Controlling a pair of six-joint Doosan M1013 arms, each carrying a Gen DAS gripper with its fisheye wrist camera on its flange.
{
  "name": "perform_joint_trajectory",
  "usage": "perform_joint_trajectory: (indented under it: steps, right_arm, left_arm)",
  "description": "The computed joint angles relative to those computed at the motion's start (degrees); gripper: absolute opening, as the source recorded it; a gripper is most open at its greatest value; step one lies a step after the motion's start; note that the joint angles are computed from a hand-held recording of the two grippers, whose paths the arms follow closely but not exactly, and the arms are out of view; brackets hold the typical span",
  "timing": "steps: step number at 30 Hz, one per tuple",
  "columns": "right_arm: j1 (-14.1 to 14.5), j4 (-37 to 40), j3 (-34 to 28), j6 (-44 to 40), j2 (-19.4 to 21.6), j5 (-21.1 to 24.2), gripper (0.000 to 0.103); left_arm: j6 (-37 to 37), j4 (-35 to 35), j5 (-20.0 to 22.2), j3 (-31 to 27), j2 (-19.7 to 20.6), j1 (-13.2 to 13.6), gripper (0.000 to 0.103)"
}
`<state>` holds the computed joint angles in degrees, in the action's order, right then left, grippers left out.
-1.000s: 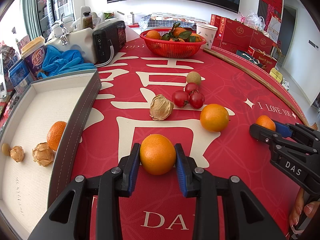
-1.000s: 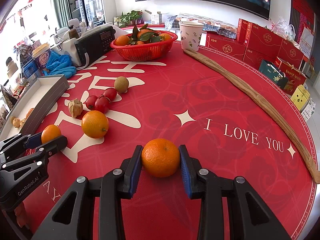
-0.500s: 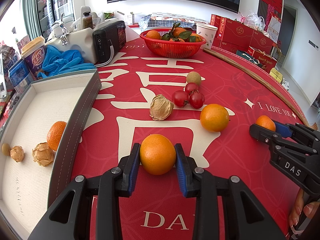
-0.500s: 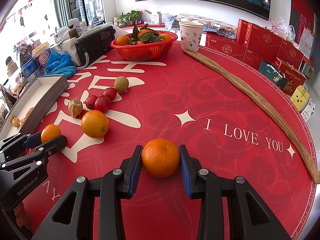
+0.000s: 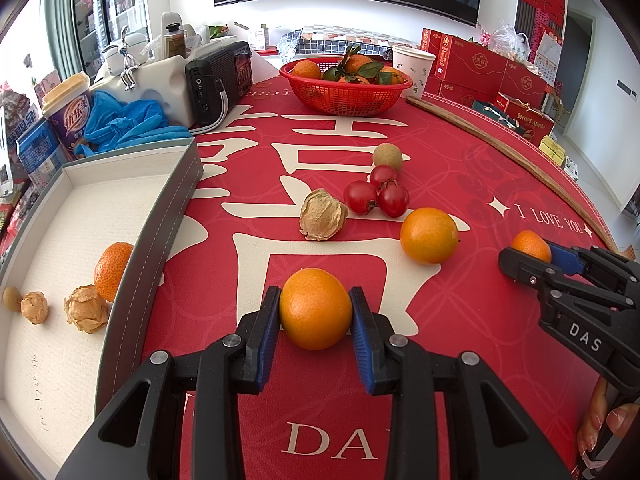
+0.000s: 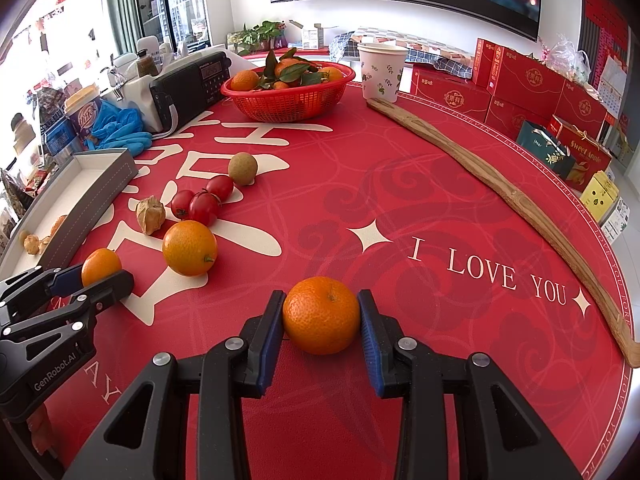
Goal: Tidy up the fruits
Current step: 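Hold both oranges in the closed tools above the tablecloth, then carry both oranges over the white tray and open both tools to drop them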
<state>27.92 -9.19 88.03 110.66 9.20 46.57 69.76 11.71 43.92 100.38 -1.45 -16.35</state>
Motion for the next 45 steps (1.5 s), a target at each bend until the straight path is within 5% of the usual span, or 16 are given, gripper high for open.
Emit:
perform_joint_trajectory:
  steps: [17,25,38,45]
  right_arm:
    - [-1.5,8.0,1.4,-4.0,-1.1,-5.4,0.036]
    - [-0.6,1.9,1.7,2.8,-2.3,-6.3,0.036]
    - [3.5,8.3,-6.6,-5.2,1.9,-1.8,0.036]
    - [6.5,13.4,-12.9,-12.4,6.1,1.5,0.036]
  left_arm:
    - [3.2,-5.5,-1.3,0.3,-1.4,1.7,0.036]
    - [2.1,-3.7,-5.5,0.9,-3.9,1.9,0.036]
    - [-4.3,-1.4,-7.3,0.9,-5.5,7.9,0.036]
    - [-12.5,2.7,-3.9,0.8,-4.5,12.4,0.036]
